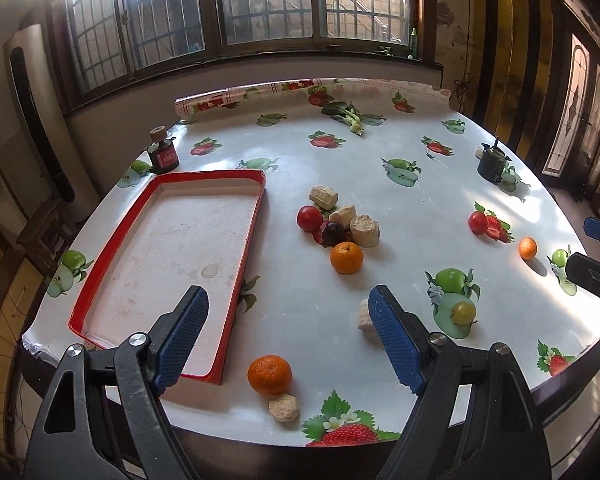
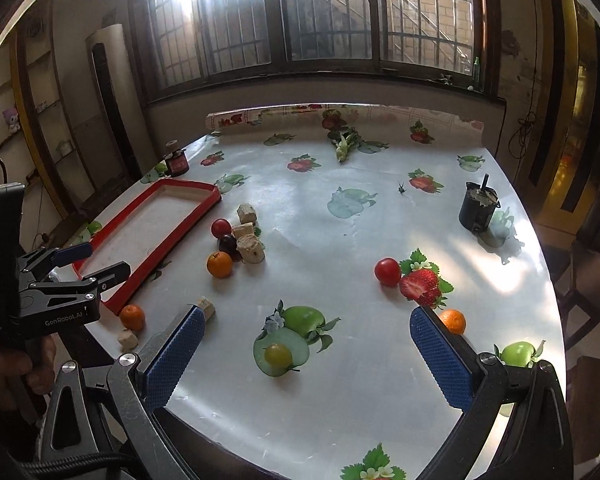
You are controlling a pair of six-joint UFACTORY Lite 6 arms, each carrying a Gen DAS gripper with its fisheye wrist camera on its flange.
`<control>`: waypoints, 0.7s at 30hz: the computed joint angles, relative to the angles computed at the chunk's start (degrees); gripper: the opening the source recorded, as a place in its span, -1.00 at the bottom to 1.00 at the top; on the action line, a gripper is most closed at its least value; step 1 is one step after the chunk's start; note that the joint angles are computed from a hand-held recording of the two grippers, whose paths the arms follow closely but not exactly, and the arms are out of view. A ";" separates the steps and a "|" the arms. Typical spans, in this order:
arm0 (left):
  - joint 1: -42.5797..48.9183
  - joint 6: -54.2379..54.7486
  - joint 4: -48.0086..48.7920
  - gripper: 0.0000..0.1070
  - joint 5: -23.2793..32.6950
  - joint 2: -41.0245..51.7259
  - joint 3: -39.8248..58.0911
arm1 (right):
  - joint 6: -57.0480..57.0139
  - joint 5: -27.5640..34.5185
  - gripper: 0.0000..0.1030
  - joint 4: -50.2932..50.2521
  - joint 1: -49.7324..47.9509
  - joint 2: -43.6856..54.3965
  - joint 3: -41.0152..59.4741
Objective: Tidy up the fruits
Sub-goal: 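Move both tools toward the beige cake and green grape near the pile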
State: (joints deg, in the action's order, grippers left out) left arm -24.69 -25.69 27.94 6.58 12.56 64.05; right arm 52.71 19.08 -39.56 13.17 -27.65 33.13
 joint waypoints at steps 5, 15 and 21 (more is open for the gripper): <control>-1.61 -8.84 8.94 0.55 0.40 -3.70 -2.45 | 6.90 6.61 1.00 -7.74 4.51 -3.83 -1.94; -4.46 -23.58 22.49 0.55 2.14 -3.97 -3.22 | -4.03 5.02 1.00 1.15 -0.67 -10.55 -6.38; -4.97 -24.24 23.50 0.55 2.74 -3.44 -2.86 | -10.00 2.31 1.00 6.16 -4.13 -10.81 -7.66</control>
